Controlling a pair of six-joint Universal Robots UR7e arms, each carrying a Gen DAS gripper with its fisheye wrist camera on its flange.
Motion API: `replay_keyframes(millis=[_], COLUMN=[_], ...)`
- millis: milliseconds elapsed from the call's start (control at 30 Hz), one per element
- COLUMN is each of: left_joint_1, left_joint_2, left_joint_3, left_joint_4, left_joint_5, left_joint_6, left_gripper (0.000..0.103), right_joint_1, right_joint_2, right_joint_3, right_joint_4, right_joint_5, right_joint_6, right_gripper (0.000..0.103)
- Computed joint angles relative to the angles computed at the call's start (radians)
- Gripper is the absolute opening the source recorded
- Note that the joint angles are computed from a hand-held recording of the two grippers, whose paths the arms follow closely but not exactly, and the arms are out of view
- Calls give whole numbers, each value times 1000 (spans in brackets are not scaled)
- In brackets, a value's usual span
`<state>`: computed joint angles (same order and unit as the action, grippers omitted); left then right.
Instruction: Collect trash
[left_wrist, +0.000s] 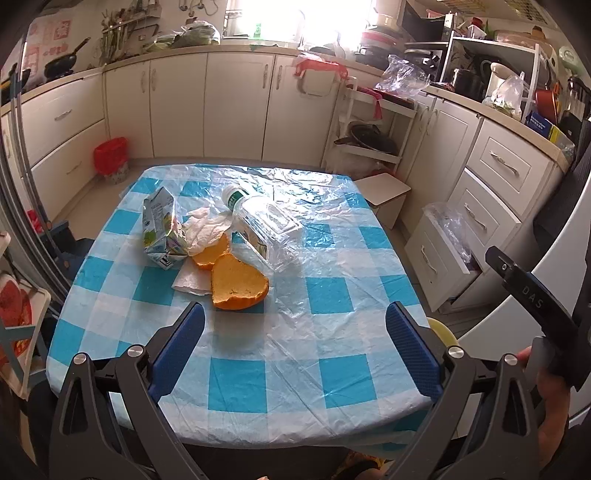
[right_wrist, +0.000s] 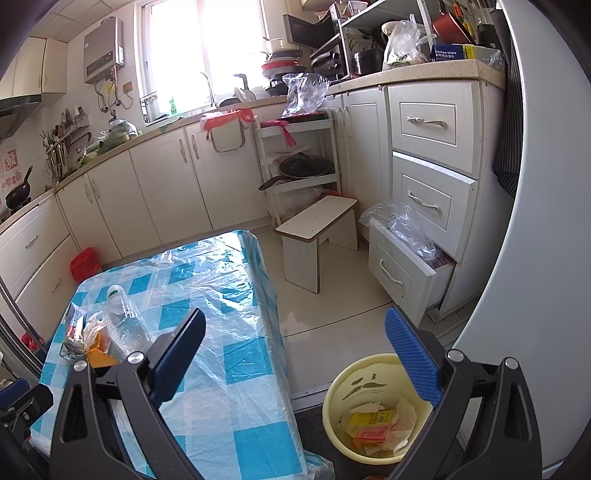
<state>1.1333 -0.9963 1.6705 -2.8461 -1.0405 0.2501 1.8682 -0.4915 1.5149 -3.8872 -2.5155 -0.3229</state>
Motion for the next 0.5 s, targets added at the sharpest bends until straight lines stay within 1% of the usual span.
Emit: replay_keyframes(millis=[500], left_joint_1=[8], left_joint_2=[6], left_joint_3=[-2], left_joint_4=[24], left_joint_5=[10], left_joint_6=[-26], left_gripper=[94], right_joint_1=[3], right_joint_2=[3], right_joint_3=[-1], right_joint_4=[4], right_joint_5=[3], right_joint_6=[3], right_gripper=[94])
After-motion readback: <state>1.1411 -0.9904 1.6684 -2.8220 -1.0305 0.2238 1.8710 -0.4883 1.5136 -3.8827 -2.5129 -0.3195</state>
